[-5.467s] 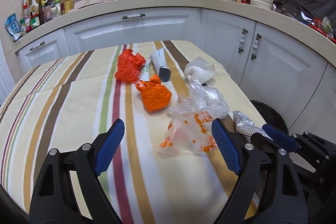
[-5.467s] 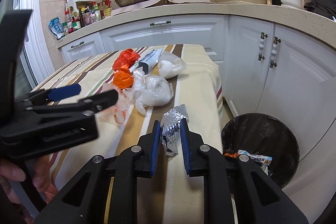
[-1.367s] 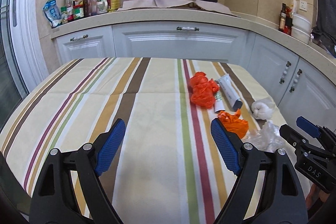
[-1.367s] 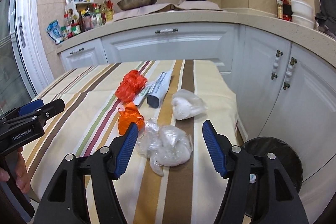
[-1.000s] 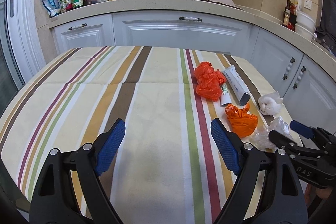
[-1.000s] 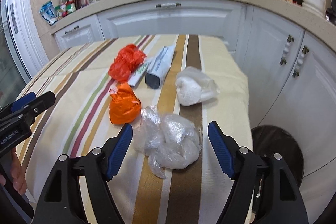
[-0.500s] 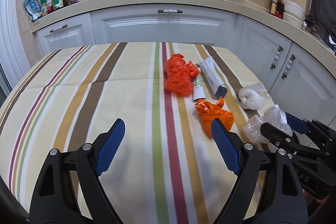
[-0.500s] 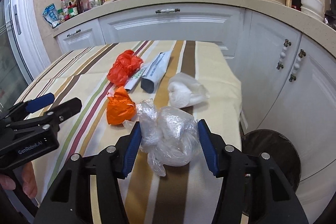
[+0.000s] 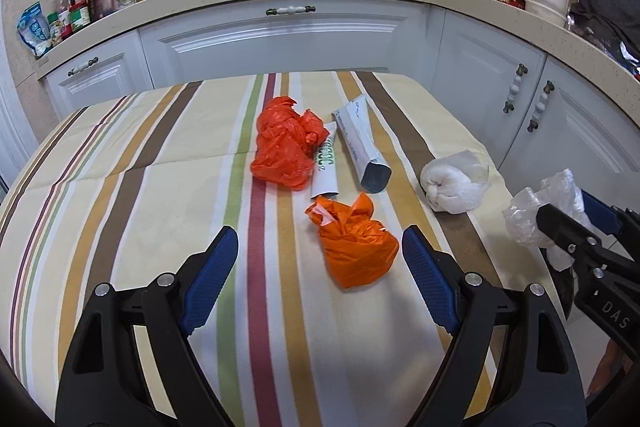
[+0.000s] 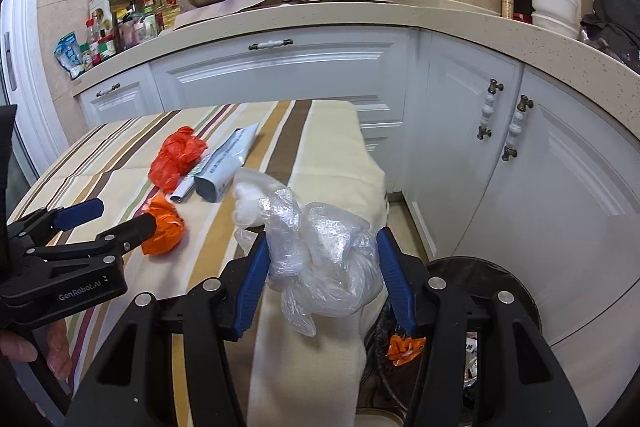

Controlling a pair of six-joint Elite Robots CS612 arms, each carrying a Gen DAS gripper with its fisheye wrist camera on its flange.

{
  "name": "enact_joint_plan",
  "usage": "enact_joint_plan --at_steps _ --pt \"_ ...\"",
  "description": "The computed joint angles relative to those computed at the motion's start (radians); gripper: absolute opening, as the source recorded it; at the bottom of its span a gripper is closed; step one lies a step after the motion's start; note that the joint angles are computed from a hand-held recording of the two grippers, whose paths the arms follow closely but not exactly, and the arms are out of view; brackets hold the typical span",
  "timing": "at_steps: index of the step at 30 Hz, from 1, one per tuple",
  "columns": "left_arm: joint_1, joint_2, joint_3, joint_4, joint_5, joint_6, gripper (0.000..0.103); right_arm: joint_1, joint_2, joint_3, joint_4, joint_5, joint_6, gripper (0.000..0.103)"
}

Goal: Collect trash
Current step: 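Grasp the orange bag with the left tool while the right tool grasps the clear bag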

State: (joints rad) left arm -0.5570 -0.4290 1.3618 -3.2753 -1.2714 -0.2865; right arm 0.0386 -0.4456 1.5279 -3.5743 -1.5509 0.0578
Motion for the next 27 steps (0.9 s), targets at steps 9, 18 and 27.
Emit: enact_joint_plan --at_steps 9,18,27 --pt "0.007 0.020 -0.057 0.121 -0.042 -0.029 0.082 -0.017 0.007 0.001 -0.022 0.016 0.022 0.054" --pt "0.018 0.023 -0.069 0.163 -0.099 -0.046 0.046 -0.021 0.010 0.000 -0.021 0.024 0.027 0.054" --pt "0.010 0.008 -0.025 0.059 -0.039 -0.031 0.045 -0.018 0.010 0.013 -0.063 0.016 0.036 0.054"
